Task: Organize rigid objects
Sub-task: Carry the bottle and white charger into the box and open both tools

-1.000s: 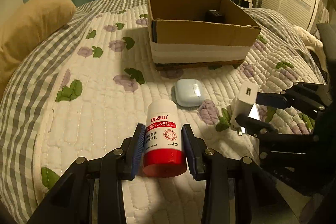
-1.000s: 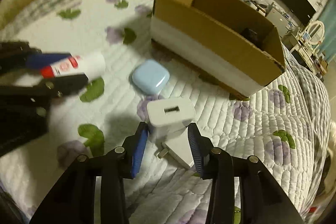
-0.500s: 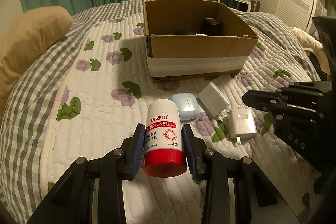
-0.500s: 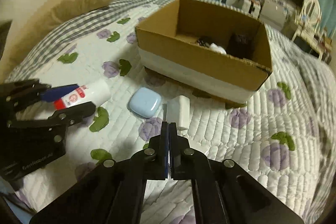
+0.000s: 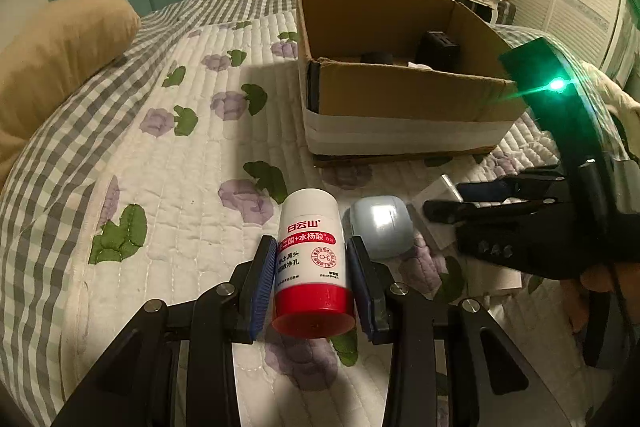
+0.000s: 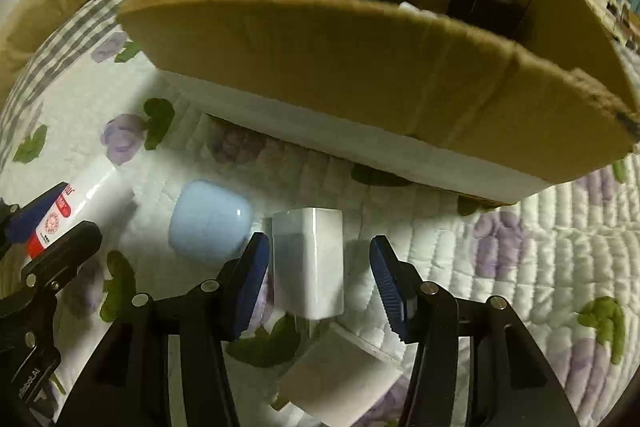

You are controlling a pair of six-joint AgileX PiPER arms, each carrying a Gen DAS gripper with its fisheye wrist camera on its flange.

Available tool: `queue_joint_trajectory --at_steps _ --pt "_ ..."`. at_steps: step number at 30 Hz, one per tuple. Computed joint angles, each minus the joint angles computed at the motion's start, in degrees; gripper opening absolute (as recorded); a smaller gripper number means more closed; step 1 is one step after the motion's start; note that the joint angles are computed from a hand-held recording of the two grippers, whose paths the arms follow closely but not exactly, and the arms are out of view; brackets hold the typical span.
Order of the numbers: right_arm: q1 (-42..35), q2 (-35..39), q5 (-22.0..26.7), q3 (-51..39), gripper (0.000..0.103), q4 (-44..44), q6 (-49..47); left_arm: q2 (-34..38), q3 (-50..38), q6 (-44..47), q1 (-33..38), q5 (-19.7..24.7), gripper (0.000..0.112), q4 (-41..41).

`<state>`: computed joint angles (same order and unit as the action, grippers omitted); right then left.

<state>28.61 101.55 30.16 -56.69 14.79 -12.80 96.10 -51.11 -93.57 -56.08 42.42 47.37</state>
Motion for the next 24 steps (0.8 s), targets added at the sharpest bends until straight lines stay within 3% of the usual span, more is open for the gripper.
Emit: queue_joint_trajectory --at_steps 5,9,12,17,21,24 --pt "0.4 -8.9 -1.9 4.2 0.024 -0.7 -1.1 -1.9 -0.9 2.0 -0.9 2.1 0.037 -0.1" --pt "-1.5 -19.0 1.5 3.2 0.023 0.3 -3.2 -4.3 -4.3 4.8 -2.3 6.3 0.037 1.2" --pt "-4.3 -23.7 5.6 -2.2 0.023 1.4 -5.2 -6.0 -8.8 9.1 -1.1 6.8 0.037 2.1" --pt "-5.1 -20.7 8.7 -14.8 0.023 -7.6 1.9 -1.9 -20.4 19.2 4.7 5.6 0.037 2.7" --pt "-7.1 -15.8 9.7 -19.8 0.023 -9.7 3.1 6.1 -29.8 28.8 11.6 1.1 0.037 -2.1" --pt "-7.3 -11.6 9.2 -21.2 0.023 -11.6 4.7 12.3 -35.0 33.3 14.2 1.7 0.037 -6.1"
